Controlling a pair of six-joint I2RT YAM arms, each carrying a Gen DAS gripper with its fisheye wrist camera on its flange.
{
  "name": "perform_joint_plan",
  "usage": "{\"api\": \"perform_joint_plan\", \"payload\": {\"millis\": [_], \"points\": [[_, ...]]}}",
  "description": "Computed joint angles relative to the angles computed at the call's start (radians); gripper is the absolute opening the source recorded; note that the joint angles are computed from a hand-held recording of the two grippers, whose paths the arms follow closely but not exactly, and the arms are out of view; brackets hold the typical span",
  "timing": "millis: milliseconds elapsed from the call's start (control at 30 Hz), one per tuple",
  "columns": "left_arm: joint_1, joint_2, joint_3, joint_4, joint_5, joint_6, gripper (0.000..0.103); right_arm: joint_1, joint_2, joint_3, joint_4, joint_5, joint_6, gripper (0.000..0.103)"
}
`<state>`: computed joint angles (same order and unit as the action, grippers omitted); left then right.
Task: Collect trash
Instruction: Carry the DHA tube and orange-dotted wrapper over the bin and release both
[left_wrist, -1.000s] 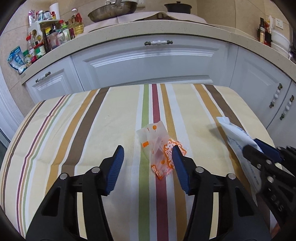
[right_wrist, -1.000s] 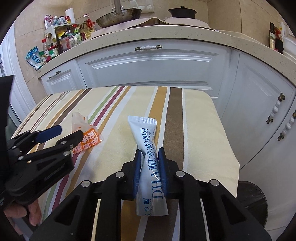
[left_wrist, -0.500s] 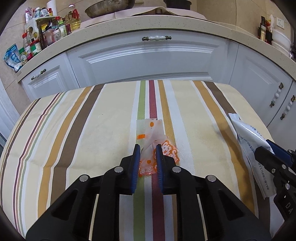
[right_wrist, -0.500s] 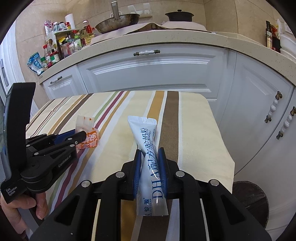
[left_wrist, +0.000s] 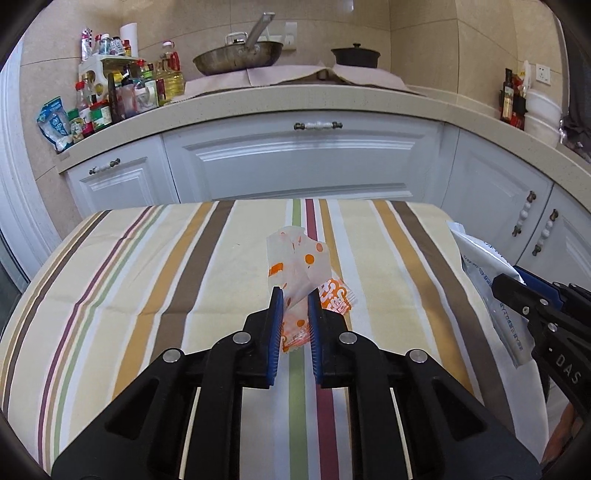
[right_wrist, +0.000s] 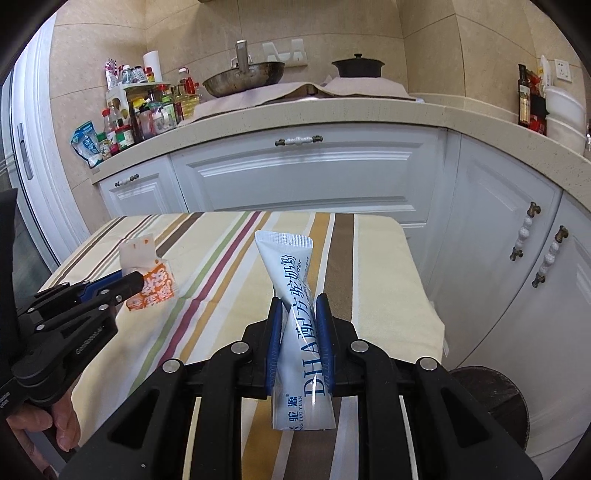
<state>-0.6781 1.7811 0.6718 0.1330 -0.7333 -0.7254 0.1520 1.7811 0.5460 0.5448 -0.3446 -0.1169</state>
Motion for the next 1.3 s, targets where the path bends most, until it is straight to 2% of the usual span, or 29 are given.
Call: {"api": "perform_joint_plan", "payload": {"millis": [167,400,700,900,1100,1300], "points": [[-0.076,-0.119,-0.069,-0.058,-0.075,-0.073,0.013,-0.018,-0.119,-0.09,0.013,-0.009,0.005,0.02],[-0.215,-0.25,-0.104,-0.218,-0.167,-0.205,0.013,-0.056,-0.321,-0.208,-0.03,-0.025,-0.013,0.02],[-0.426,-0.33,-0.063,-0.494,-0.291,-0.43,0.013,-0.123,-0.635,-0.32,-0.185,-0.045,-0.042,0.02],[-0.536,-0.312,-0.002,-0.621,-0.341,-0.535,0.013,-0.217,-0.853,-0.368,-0.334,-0.096,-0.074,0.02],[-0.608,-0.276,0.059,-0.653,-0.373,-0.547,0.013,-0.345,-1.055,-0.389,-0.504,-0.169,-0.12,0.02],[-0.64,-0.227,0.101,-0.565,-0.368,-0.458,0.013,-0.544,-1.171,-0.392,-0.644,-0.29,-0.198,0.02]]}}
